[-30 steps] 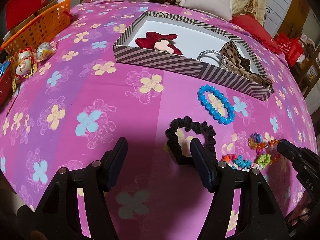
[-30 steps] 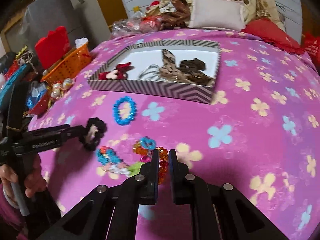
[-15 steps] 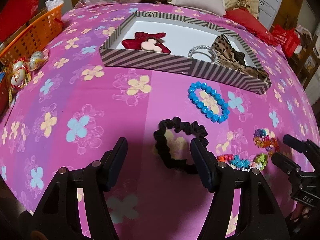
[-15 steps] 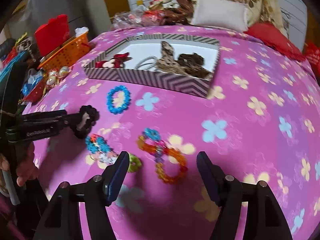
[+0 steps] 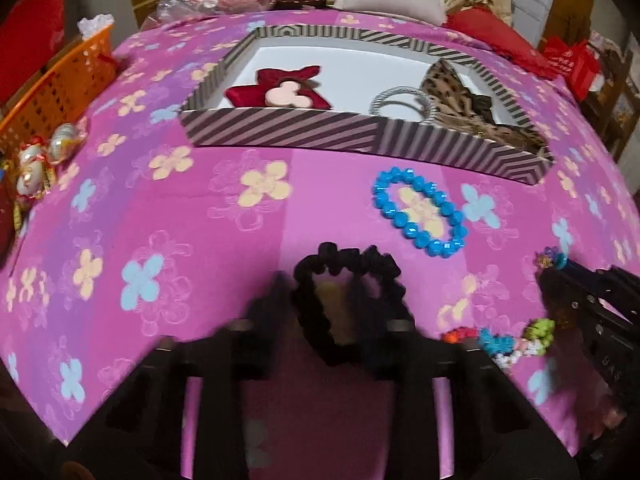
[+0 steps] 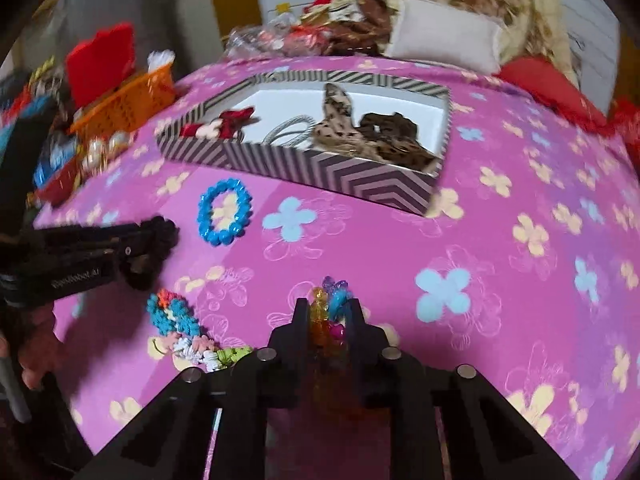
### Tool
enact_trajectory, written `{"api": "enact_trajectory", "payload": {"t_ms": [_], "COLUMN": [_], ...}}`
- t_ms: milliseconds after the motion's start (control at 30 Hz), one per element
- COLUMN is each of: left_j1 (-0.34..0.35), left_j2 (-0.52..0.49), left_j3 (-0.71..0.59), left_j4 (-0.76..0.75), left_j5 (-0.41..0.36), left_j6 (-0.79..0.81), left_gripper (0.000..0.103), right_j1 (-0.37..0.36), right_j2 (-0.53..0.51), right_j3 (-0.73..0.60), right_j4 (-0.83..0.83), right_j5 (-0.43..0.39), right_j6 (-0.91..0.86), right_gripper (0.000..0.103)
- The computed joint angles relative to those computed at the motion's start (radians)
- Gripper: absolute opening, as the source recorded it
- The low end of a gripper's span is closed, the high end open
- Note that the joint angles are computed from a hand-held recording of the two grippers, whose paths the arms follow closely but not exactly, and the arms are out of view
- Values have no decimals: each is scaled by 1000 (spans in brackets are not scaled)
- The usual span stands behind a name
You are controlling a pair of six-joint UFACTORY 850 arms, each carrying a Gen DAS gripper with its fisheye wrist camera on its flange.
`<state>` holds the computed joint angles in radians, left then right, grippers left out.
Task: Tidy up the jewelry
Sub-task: 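Grasp the colorful beaded bracelets with the right tool, then grasp the black scrunchie with the left tool while the right tool lifts the beaded bracelets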
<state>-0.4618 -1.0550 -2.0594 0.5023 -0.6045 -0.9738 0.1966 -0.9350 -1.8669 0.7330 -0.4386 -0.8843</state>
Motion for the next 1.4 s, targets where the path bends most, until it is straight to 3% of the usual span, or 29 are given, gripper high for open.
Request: {"api": "enact_trajectory", "payload": {"t_ms": [100, 233, 300, 567, 633, 733, 800, 833, 933, 1067, 1133, 1167, 1200, 1400], "left_j1": [5, 18, 16, 9, 7, 5, 4, 2, -2, -2, 1, 3, 3, 3], "left_j2": [10, 58, 87, 191, 205, 220, 224, 226, 224, 218, 212, 210, 210, 208], "left_j3": [14, 82, 118, 240, 255, 272, 277, 280, 281, 275, 269, 266, 267, 263], "left_j4": [-29, -114, -79, 28, 58, 79, 79, 79, 92, 78, 58, 45, 40, 47], "left_j5": [12, 76, 98, 181, 183, 184, 181, 180, 170, 161, 158, 158, 157, 159], "left_j6": [11, 51, 18, -77, -103, -128, -135, -137, -150, -141, -133, -127, -125, -123], "left_gripper": [8, 7, 7, 6, 6, 6, 6, 6, 6, 6, 6, 6, 6, 6], "right_j1": [-12, -24, -27, -23, -23, -7, 2, 4, 10, 22, 33, 37, 36, -6], "right_j2": [9, 54, 75, 135, 127, 86, 74, 68, 54, 13, 3, 9, 15, 43], "right_j3": [10, 58, 76, 132, 120, 68, 69, 70, 63, 7, -1, 11, 21, 53], "right_j4": [79, 226, 272, 369, 322, 64, 25, 23, 15, -24, -62, -76, -83, 118], "right_j5": [-25, -34, -37, -20, -30, -39, -34, -26, -4, -34, -16, 11, 21, -36], "right_j6": [-42, -148, -187, -297, -267, -52, -39, -41, -40, -29, -17, -13, -5, -106], "right_gripper": [15, 13, 6, 6, 6, 18, 37, 40, 40, 40, 38, 22, 15, 13]}}
